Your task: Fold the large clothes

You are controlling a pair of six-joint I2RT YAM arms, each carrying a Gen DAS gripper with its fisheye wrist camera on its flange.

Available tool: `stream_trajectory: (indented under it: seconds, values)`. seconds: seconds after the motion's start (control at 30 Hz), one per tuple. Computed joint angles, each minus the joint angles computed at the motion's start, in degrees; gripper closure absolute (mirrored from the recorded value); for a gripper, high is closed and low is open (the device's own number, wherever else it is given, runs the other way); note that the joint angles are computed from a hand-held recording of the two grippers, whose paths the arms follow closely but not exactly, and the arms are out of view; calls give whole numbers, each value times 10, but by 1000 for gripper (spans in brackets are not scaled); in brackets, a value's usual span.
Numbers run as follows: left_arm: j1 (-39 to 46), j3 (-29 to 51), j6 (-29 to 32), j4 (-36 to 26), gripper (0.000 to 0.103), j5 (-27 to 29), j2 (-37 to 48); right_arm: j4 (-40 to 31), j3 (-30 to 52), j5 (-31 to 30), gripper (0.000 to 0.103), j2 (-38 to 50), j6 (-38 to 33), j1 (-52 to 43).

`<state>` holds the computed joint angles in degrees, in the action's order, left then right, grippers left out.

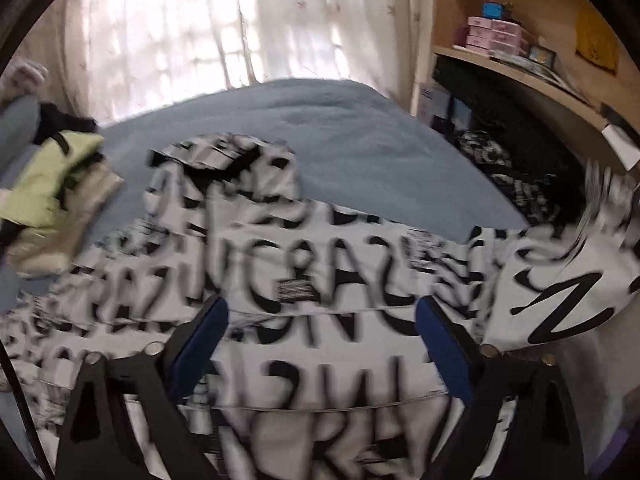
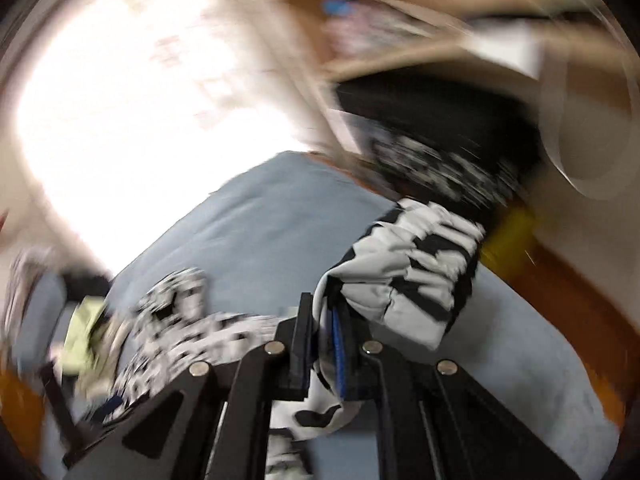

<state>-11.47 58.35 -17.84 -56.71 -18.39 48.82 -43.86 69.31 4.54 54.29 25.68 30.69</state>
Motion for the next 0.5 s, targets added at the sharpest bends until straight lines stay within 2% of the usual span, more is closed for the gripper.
stream_trajectory:
  seconds: [0.03,0.1,0.17,0.27,0.33,0.37,0.4,0.43,0.5]
  values:
    - [15,0,15,-9,20,-11,-15,3,17,29,94,15,-5,57]
    - [72,-2,53,-17,20,14,-40,12,45,59,94,51,-10,135]
    - [165,-3,96,-22,20,73,-65,28,61,69,94,91,-12,191]
    - [349,-4,183,-34,20,208,-86,39,77,51,91,155,7,245]
    - [471,-5,247,-48,20,299,-80,37,82,17,80,187,25,265]
    - [519,-8,278,-56,20,333,-77,36,88,14,74,201,33,275]
    - [556,-11,304,-63,20,360,-68,38,84,19,62,203,40,286]
    - [590,-16,328,-67,20,387,-61,50,69,17,57,196,38,293]
    - [635,-25,362,-76,20,429,-44,52,51,29,56,187,46,304]
